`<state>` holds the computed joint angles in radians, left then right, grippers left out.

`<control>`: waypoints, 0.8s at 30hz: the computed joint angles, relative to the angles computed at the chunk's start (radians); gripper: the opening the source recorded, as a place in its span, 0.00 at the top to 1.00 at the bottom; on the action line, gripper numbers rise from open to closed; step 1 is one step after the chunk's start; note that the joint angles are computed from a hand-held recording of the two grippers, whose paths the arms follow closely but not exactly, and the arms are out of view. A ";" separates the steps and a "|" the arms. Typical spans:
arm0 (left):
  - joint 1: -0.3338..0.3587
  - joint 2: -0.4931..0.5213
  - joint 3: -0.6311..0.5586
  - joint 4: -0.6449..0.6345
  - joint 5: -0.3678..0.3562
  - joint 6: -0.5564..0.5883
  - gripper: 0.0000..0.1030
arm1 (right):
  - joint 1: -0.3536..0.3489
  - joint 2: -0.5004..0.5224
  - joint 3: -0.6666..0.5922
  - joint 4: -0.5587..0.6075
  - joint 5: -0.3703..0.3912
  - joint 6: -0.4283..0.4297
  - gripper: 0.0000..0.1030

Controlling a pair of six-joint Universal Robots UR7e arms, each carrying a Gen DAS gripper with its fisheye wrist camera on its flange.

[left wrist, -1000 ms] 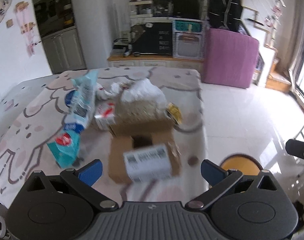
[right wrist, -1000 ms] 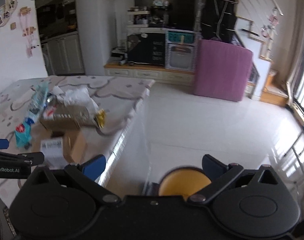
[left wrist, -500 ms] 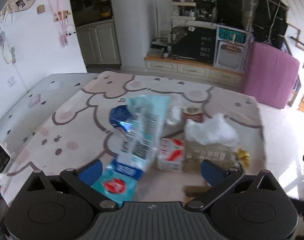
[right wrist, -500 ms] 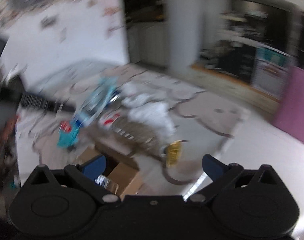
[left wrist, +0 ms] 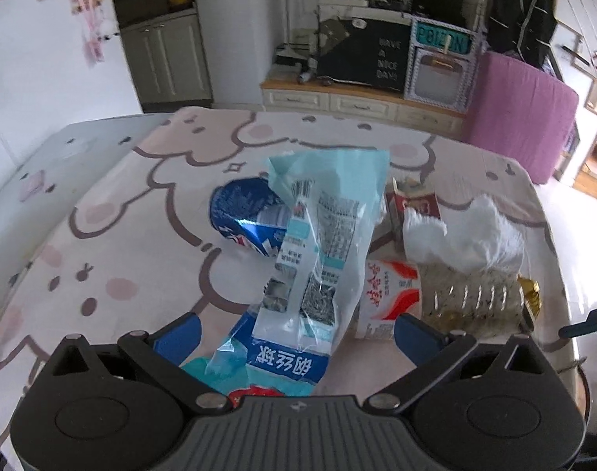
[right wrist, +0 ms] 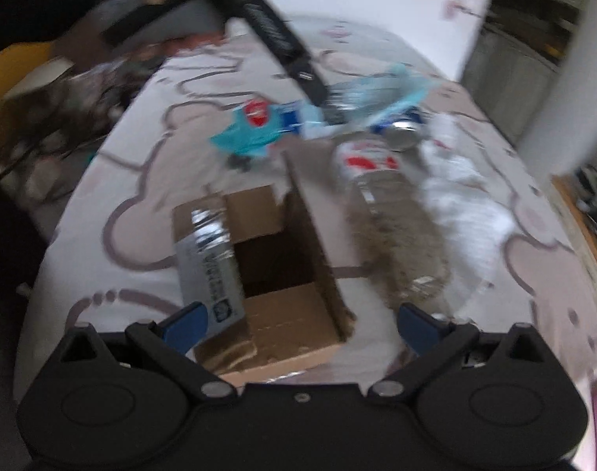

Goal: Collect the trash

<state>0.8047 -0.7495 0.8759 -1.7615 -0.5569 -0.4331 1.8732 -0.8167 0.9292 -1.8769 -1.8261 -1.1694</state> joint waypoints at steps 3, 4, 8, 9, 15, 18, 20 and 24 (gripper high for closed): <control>0.015 0.003 -0.001 0.025 -0.006 0.016 0.00 | 0.001 0.013 -0.016 0.058 0.009 -0.064 0.00; 0.019 0.004 -0.003 0.034 -0.010 0.015 0.00 | 0.003 0.017 -0.016 0.074 0.003 -0.083 0.00; 0.035 0.008 -0.016 0.047 -0.045 0.004 0.00 | 0.008 0.007 0.027 0.043 -0.018 -0.064 0.00; 0.038 0.009 -0.017 0.047 -0.046 -0.002 0.00 | 0.009 0.005 0.032 0.034 -0.022 -0.026 0.00; 0.050 0.014 -0.018 0.055 -0.049 -0.041 0.10 | 0.013 -0.019 0.067 -0.033 -0.052 0.260 0.10; 0.052 0.011 -0.018 0.073 -0.082 -0.071 0.23 | 0.015 -0.047 0.102 -0.071 -0.064 0.418 0.11; 0.047 0.004 -0.003 0.083 -0.092 -0.097 0.30 | 0.018 -0.070 0.139 -0.113 -0.082 0.516 0.12; 0.024 -0.012 0.027 0.166 -0.080 -0.235 0.46 | 0.034 -0.099 0.197 -0.190 -0.156 0.684 0.12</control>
<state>0.8286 -0.7611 0.9029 -1.5951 -0.6373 -0.6683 1.9075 -0.9158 1.1266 -2.0674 -1.9823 -0.4858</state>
